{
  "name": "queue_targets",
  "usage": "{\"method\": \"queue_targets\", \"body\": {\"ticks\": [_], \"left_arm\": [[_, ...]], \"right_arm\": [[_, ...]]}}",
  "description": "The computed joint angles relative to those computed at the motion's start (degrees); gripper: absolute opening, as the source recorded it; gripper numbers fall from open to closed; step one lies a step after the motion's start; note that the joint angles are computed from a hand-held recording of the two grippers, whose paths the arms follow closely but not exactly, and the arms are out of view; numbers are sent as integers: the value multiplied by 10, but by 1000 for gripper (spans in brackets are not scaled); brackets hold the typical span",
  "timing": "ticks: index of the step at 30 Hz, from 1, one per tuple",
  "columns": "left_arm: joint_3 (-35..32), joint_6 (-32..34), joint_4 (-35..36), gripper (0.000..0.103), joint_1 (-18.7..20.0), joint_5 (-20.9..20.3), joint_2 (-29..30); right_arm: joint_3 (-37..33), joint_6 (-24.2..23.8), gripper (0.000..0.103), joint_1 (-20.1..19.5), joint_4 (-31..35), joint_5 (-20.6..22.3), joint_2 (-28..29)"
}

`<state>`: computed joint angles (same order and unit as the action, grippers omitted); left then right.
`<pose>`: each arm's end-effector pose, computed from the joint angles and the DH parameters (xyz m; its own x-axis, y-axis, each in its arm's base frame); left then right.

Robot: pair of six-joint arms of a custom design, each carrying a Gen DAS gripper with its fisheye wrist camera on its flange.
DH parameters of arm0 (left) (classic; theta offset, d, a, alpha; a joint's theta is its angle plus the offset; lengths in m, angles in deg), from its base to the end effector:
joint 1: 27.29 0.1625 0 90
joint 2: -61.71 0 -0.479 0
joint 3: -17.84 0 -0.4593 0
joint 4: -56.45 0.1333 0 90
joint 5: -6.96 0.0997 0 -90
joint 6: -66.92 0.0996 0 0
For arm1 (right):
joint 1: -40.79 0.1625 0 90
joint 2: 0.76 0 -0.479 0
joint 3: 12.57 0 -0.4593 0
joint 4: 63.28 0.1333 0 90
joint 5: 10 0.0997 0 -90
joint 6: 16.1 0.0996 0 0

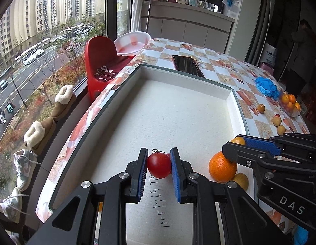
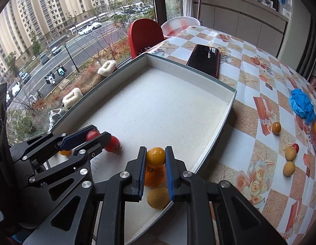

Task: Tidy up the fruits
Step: 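Carry both fruits into the white tray and open both grippers, then move both open grippers back toward the remaining fruits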

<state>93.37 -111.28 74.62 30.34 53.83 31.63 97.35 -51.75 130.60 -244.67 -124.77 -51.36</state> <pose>-0.1938 -0.6819 -0.0342 -0.7636 0.1579 -0.6261 0.5039 0.7521 -0.4249 0.0893 -0.6712 0.1139 -0.7389 -0.3107 0.5980 -0.5265 0.8200 -0.2245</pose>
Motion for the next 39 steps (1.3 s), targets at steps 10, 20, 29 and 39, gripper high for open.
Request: {"method": "queue_targets", "body": {"ticks": [10,20,29,39], "left_arm": [[6,9,-9,24,-6,-6,1],[27,38,-53,99,-31,-48,-8],[1,55,-23,99,-80,7,24],[-147,3,136,99,-109,16,173]], "right_arm": [[-7,6,26,-6,25,26,-6],[33,-18,94,-22,-66,12,-54],[90,80,103,-112,-142,-1,-162],[104,110,103,-213,-158,-68,-187]]}}
